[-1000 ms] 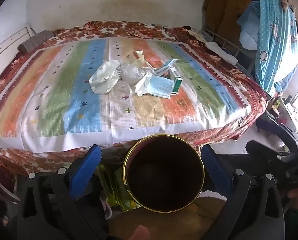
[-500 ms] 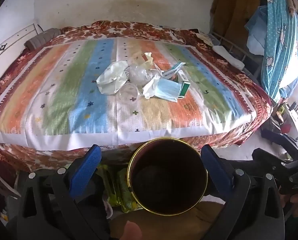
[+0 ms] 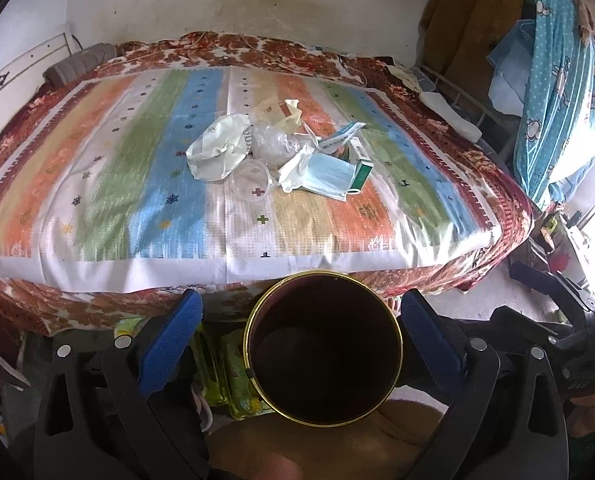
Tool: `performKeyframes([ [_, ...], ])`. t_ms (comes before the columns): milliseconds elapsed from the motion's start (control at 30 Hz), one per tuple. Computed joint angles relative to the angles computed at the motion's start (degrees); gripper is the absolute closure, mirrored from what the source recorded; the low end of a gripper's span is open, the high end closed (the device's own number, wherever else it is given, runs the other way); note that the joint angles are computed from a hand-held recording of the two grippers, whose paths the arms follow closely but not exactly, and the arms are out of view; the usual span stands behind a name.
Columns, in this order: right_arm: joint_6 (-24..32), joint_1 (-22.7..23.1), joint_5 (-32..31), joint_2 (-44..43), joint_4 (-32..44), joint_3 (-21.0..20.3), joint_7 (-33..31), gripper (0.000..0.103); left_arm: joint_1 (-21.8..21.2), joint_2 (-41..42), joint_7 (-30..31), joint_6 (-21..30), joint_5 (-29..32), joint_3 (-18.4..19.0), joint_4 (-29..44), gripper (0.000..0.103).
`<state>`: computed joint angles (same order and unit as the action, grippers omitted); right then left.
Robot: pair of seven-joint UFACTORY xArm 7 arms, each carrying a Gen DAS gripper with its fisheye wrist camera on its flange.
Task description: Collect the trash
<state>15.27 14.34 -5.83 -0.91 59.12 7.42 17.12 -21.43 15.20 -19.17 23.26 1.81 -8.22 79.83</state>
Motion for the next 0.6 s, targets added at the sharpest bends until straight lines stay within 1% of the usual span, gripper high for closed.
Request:
performKeyframes([
  [100,-0.45,0.05,-0.09,-0.07,-0.23,0.03,0.18,0.009,0.62,-0.22,1.42,-0.74,-1.53,-0.72,-0.41,0.006],
  [167,-0.49,0.07,0.12,-0.08,-0.26,0.03,-0.01,0.009,0.53,-0.51,1.24,-1.33,-1.69,-0.54,-0.76,0.006],
  [300,-0.51,0.03,-0.03,-0.11,-0.35,-0.02,0.05,0.009,1.31,-0.80,2.54,-2.63,-4.24,-1.27,-1.36,0.006],
  [400,-0.18,0.15,1.52,-0.34,-0.36,-0.01,-1.09,0.009,1.29,-0.61,2.72,-2.42,-4.78,-1.27,-1.19,0.006],
  [600,0.65,0.07,-0.45,-0.14,0.33,0.11,1.13,0.009,1.03,-0.52,2.80,-2.58,-4.69,-1.14,-1.05,0.006],
])
